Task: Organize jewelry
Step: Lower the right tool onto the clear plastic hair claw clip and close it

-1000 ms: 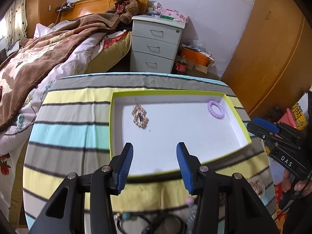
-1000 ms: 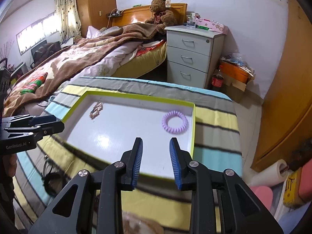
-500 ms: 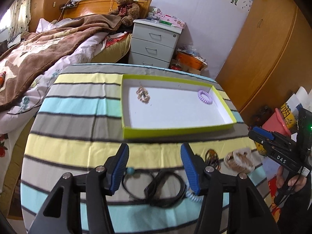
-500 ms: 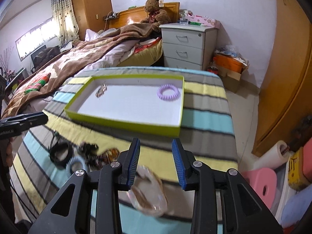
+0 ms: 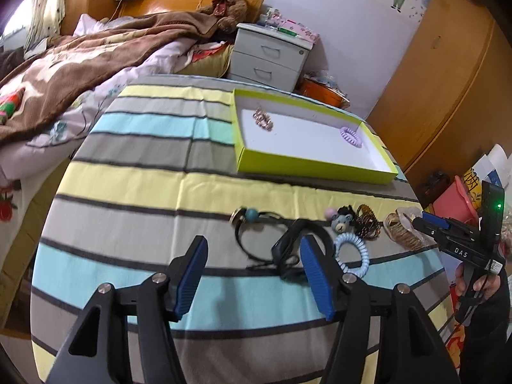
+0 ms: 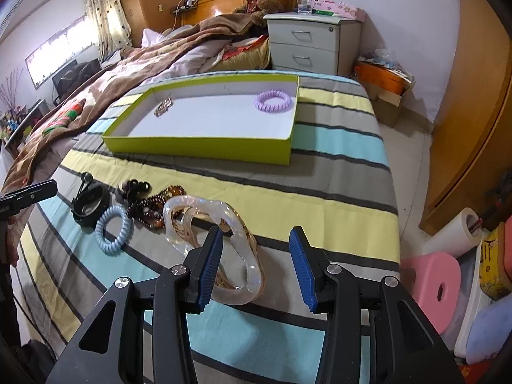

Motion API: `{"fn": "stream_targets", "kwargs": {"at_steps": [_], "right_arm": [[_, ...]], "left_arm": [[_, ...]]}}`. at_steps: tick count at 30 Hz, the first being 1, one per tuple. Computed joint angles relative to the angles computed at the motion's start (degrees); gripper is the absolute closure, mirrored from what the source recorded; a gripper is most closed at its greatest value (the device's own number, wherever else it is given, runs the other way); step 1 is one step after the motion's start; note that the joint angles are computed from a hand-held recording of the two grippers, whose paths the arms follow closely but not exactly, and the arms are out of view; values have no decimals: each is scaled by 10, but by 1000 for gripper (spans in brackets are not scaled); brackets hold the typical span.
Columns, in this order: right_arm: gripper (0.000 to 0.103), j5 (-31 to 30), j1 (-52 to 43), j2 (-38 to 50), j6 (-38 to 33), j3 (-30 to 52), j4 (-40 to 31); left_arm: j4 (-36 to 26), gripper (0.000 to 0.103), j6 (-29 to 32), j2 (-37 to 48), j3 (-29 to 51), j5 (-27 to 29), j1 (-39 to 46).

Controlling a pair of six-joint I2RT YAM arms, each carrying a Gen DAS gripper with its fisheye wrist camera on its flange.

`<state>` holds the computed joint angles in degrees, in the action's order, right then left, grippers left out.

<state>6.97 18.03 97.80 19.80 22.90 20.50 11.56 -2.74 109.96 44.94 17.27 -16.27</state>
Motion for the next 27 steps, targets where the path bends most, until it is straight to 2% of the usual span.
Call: {"fn": "stream_targets", "kwargs": {"at_steps": [6, 14, 19, 20, 21, 22, 23, 27], "right_arm": [[59, -22, -11, 34, -3, 13, 6], [59, -68, -39, 38, -10, 23, -8], [59, -64, -32, 41, -17, 37, -29], [60, -66, -32, 42, -16, 37, -28], [67, -73, -35, 40, -13, 35, -26], [80, -79, -35, 40, -11, 34, -25], [83, -81, -32, 40, -10, 33, -22], [83, -65, -19, 39, -1, 31, -19]], "left_arm": [[-1, 40, -2, 8, -19, 32, 19], [8, 40, -12, 5, -35, 42, 27], [6, 40, -11, 6, -33, 41, 21], [4, 40, -11, 8, -32, 40, 20], [1, 40, -12, 11, -28, 39, 19], [1, 40, -12, 12, -27, 39, 18], [0, 40, -13, 14, -26, 39, 17], [-9, 41, -13, 17, -17, 31, 14]]}}
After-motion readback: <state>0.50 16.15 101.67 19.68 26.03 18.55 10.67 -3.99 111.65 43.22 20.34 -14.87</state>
